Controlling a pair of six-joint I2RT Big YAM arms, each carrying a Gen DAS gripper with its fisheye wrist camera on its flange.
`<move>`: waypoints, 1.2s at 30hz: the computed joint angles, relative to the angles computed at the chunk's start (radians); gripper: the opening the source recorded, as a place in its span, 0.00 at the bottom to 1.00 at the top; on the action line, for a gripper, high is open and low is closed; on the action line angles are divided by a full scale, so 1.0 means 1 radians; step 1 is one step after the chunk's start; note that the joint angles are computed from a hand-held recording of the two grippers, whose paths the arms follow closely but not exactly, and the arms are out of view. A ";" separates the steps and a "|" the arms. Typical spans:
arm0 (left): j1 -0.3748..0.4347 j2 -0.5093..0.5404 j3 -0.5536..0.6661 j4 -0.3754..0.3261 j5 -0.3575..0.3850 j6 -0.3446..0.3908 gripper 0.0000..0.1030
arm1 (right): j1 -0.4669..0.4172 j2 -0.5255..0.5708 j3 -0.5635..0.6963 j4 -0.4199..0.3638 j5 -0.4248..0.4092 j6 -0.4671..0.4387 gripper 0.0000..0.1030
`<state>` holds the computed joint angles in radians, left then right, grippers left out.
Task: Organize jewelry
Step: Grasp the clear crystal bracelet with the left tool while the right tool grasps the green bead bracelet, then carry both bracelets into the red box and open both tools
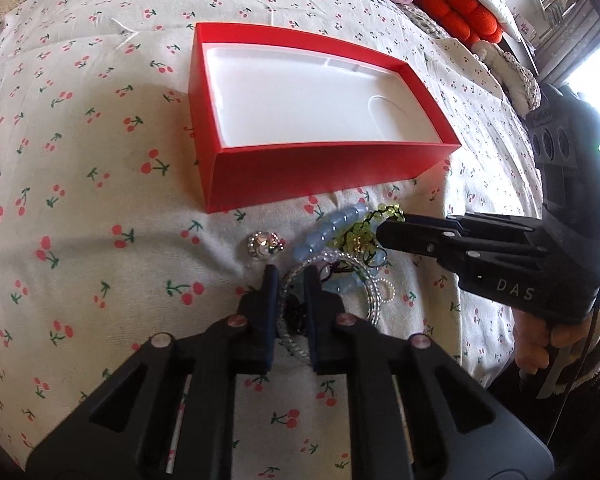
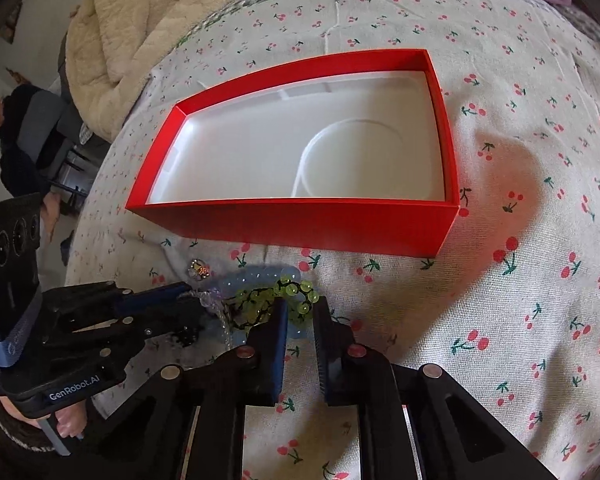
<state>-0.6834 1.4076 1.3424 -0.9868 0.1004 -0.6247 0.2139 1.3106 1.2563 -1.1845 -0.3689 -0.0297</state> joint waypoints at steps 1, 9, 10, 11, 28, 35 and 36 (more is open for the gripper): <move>0.001 -0.007 -0.005 0.003 0.000 -0.007 0.06 | 0.006 -0.007 -0.003 0.005 0.012 -0.003 0.09; -0.001 -0.065 -0.036 0.028 -0.007 -0.040 0.05 | -0.005 -0.046 0.001 0.011 -0.002 0.021 0.09; -0.001 -0.074 -0.040 0.030 -0.009 -0.044 0.05 | -0.006 -0.052 0.002 0.011 -0.004 0.022 0.09; -0.002 -0.081 -0.042 0.033 -0.013 -0.048 0.05 | -0.012 -0.060 0.003 0.006 -0.008 0.018 0.09; -0.020 -0.149 -0.017 0.031 -0.076 -0.086 0.05 | -0.079 -0.161 0.032 -0.017 -0.063 0.002 0.09; -0.037 -0.124 0.052 0.007 -0.104 -0.064 0.05 | -0.086 -0.179 0.061 -0.014 -0.065 0.014 0.08; -0.041 -0.118 0.068 -0.001 -0.113 -0.056 0.05 | -0.085 -0.177 0.068 -0.012 -0.067 0.020 0.08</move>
